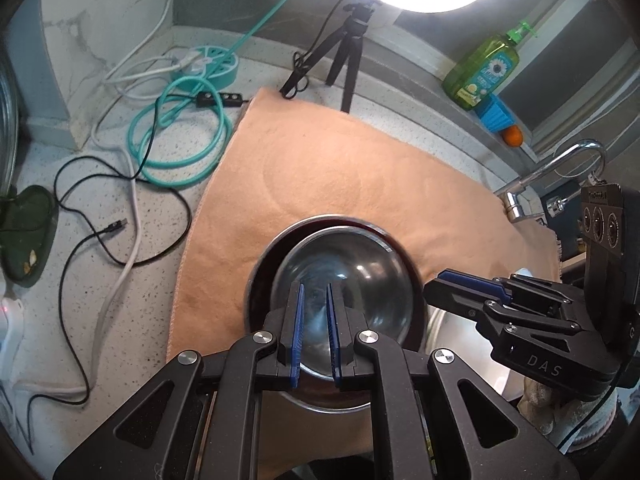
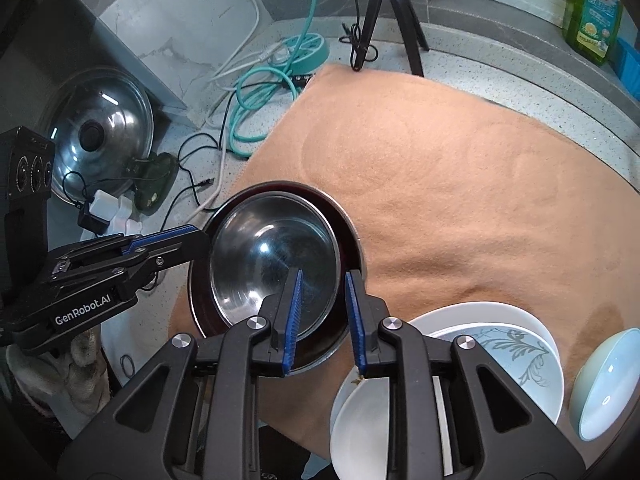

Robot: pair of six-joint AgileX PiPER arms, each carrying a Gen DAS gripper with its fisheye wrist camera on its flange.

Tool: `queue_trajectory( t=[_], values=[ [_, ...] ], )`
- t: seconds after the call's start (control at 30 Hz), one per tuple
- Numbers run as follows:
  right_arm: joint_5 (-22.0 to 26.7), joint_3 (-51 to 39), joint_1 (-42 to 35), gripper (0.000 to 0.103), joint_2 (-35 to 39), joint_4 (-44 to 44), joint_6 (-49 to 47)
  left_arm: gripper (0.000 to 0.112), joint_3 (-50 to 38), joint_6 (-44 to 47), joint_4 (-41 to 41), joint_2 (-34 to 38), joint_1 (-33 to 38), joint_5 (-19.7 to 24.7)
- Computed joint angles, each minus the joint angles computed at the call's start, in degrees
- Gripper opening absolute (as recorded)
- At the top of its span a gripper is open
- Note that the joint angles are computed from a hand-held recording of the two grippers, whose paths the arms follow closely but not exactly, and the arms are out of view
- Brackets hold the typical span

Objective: Organize plates and bowls
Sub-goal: 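Lower the red-bottomed bowl into the plain stainless bowl with the left gripper, then open the left gripper and move it toward the white plate stack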

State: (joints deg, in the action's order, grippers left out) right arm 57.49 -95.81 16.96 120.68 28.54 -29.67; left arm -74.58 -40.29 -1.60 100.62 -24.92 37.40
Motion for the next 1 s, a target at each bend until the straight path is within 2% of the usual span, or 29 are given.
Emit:
queue_trajectory(
  t=[0.13,0.27,0.5,0.6,0.67,0.87,1.0],
  values=[
    [-0.2,2.2,-2.6,0.023,-2.5,1.6,-1.6,0.009,-3.4,0.1,0.4,1.1,-1.6,0.3],
    [-0.2,4.2,-5.9,0.032,-4.5,3.2,-2.7,0.009,-6.9,0.7,0.3,2.9,-3.7,0.2],
    [-0.8,8.0,-13.0,0.033,-8.4,4.9,-5.8,0.01,-15.4,3.0,-2.0,8.3,-7.2,1.7],
    [-1.5,9.4,-16.5,0.034,-9.7,5.1,-7.2,0.01,-20.6,4.2,-3.1,11.7,-8.7,3.4],
    [-1.7,9.8,-18.9,0.041,-10.2,5.3,-7.7,0.01,-23.4,4.7,-3.6,13.6,-9.6,4.4],
    [-3.2,10.5,-26.8,0.042,-10.5,4.6,-9.2,0.01,-36.4,6.7,-5.7,21.8,-12.1,9.3],
    [-2.8,8.5,-31.9,0.042,-8.3,3.8,-8.6,0.01,-48.6,7.8,-6.9,29.1,-13.8,14.6]
  ],
)
